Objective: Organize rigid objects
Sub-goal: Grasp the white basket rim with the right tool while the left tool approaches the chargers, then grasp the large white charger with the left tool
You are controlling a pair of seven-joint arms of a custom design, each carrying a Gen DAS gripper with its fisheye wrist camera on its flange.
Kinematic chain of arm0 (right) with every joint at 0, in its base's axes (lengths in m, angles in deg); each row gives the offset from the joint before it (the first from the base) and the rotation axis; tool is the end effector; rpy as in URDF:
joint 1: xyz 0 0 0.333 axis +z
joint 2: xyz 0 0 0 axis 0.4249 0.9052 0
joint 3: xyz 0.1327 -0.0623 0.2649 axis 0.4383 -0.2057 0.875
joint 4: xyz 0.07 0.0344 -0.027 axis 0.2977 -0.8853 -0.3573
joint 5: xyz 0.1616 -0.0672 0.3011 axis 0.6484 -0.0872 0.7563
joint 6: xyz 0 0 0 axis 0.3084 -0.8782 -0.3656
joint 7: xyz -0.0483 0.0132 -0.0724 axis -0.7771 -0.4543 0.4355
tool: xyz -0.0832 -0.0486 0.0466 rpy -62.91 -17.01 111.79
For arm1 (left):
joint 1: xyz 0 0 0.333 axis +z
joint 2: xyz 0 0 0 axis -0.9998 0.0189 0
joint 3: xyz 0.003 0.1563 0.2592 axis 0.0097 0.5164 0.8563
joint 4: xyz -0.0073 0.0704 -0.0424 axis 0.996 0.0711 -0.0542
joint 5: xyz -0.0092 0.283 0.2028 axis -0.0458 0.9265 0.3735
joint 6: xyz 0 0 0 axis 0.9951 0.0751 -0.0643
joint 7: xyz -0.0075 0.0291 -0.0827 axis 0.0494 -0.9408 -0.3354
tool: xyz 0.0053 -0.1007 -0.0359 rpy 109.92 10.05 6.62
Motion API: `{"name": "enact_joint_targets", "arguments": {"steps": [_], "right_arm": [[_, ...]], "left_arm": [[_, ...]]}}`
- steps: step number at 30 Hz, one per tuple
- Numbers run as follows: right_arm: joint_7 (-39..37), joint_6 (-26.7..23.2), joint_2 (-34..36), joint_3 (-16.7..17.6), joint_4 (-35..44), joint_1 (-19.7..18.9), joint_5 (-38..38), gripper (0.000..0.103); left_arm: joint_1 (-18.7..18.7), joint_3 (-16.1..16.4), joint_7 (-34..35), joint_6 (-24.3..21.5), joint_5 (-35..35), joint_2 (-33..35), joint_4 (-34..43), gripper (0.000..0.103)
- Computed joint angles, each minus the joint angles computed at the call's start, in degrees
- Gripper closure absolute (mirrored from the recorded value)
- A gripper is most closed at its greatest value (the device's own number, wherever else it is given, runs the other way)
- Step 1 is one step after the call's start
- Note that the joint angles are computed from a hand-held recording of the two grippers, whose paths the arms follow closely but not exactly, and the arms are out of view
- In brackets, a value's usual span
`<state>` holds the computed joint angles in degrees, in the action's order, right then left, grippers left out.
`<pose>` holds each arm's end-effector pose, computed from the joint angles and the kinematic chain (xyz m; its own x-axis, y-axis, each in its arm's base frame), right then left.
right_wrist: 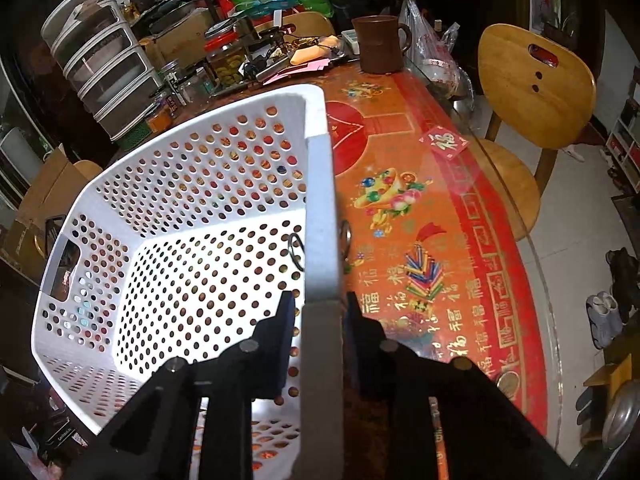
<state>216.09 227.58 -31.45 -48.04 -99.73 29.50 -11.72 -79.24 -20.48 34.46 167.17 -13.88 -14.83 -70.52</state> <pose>0.5437 0.0388 0.5418 -0.4371 -0.8733 -0.2149 -0.7123 0.4821 -0.5102 0.6255 -0.0242 0.4602 -0.3010 -0.9517 -0.0604 -0.6922 0.2616 -0.6726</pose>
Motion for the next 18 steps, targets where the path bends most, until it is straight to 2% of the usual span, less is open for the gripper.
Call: {"name": "enact_joint_targets", "arguments": {"steps": [2,4,6,7,9,11,15,18], "right_arm": [[-0.04,0.74,-0.22,-0.06,-0.46,-0.04,0.32,0.082],[0.14,1.15,-0.30,-0.03,-0.68,-0.09,0.28,0.082],[0.04,1.37,-0.34,-0.01,-0.79,-0.14,0.31,0.082],[0.00,1.31,-0.29,0.00,-0.71,-0.15,0.35,0.082],[0.04,1.40,-0.25,0.01,-0.73,-0.16,0.41,0.082],[0.08,1.89,-0.32,-0.01,-0.98,-0.16,0.74,0.082],[-0.40,2.16,-0.29,-0.06,-0.95,-0.22,1.53,0.082],[-0.54,2.22,-0.28,-0.09,-0.97,-0.29,1.67,0.082]], "left_arm": [[-1.77,1.44,-2.73,-0.57,2.58,1.08,1.34,0.002],[-2.55,2.14,-4.94,-1.42,4.54,1.97,2.55,0.010],[-2.79,2.24,-6.39,-2.94,5.69,3.06,4.14,0.031],[-3.41,2.85,-7.88,-4.41,6.91,3.90,5.52,0.036],[-2.22,1.43,-7.49,-6.22,5.44,4.85,7.49,0.048],[-3.14,2.34,-9.42,-7.41,6.95,5.36,8.96,0.048],[-4.21,3.33,-11.54,-4.26,10.34,4.38,6.87,0.048],[-3.20,2.57,-11.49,-2.04,10.09,2.84,5.22,0.048]]}}
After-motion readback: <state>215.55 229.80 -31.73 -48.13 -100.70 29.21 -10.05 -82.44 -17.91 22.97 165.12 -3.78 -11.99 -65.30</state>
